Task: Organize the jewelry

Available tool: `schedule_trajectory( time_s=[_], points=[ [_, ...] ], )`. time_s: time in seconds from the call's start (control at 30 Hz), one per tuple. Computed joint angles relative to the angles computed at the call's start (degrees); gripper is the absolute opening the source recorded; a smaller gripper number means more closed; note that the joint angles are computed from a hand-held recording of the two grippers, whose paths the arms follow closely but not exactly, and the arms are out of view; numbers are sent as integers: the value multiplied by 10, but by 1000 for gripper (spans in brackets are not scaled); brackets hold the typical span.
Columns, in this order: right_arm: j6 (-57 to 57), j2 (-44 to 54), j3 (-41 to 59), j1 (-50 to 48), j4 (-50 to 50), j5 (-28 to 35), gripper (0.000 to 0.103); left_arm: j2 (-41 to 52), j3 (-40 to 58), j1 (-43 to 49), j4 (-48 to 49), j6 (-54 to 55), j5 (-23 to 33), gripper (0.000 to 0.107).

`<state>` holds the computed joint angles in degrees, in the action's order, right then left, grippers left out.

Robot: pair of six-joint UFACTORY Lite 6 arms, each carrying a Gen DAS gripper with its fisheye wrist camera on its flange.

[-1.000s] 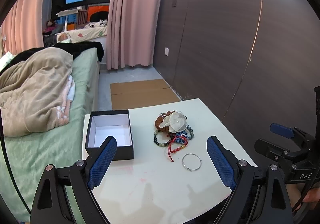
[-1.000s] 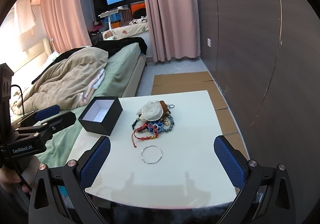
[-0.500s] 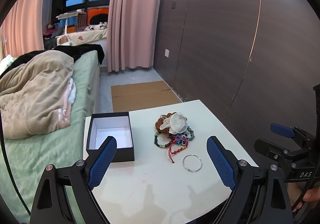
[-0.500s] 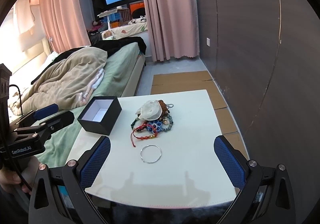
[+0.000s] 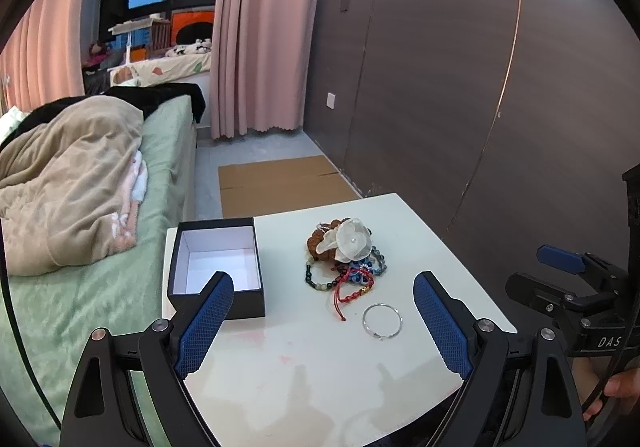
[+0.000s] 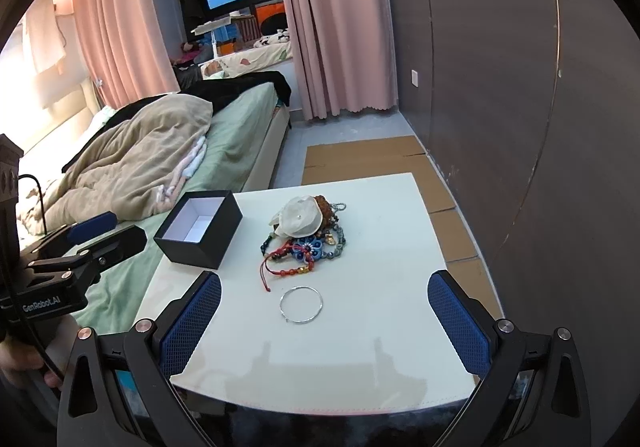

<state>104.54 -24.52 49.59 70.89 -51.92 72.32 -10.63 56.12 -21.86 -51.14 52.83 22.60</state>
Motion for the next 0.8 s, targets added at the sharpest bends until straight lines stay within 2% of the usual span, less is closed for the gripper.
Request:
schedule_trajectory(
  time_s=[0.4, 0.67, 0.8],
  points=[
    [7, -31, -27, -35, 4, 7, 103, 76, 55, -26, 36, -46, -14, 92],
    [35, -108, -87, -135, 4, -76, 103, 144, 107, -50, 15, -31, -25, 91],
    [21, -130, -108, -195, 16, -120, 103, 189, 144, -72, 49, -65, -31, 84]
  ],
)
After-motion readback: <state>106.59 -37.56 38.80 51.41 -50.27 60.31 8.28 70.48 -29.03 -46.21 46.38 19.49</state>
